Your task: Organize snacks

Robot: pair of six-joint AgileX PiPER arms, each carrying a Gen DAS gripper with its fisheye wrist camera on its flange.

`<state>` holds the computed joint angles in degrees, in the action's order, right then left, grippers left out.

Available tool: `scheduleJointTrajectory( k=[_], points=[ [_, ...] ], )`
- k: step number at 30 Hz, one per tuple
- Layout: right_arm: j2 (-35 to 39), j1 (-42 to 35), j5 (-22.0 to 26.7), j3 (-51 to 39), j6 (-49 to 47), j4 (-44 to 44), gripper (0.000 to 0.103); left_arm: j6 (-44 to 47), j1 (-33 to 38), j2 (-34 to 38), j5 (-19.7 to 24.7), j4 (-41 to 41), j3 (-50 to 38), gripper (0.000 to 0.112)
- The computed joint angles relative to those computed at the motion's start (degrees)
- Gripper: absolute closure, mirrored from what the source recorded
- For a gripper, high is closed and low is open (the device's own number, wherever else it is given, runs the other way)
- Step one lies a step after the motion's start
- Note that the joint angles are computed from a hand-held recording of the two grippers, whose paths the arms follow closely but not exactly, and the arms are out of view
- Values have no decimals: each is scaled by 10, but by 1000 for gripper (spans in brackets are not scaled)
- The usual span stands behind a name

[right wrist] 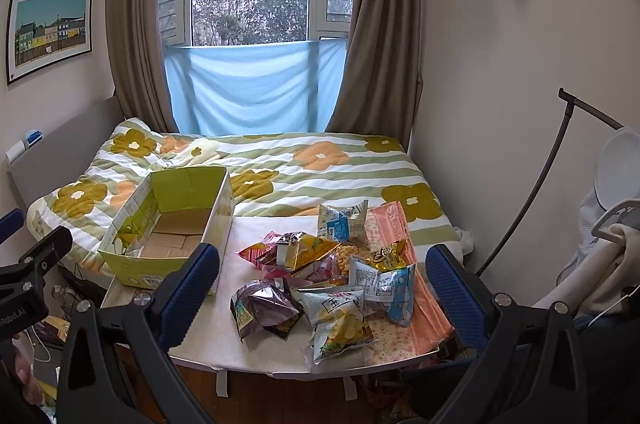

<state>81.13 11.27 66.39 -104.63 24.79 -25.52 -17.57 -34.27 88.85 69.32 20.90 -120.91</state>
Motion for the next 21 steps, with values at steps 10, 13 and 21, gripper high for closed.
scheduleJointTrajectory(
  k=[10, 13, 21],
  points=[
    [-5, 5, -5, 14, 6, -9, 0, 3, -1, 2, -1, -2, -1, 9],
    [-7, 3, -8, 17, 5, -7, 0, 6, 0, 5, 0, -8, -5, 9],
    [-8, 4, -2, 13, 4, -8, 0, 8, -4, 11, -2, -4, -11, 9]
  ],
)
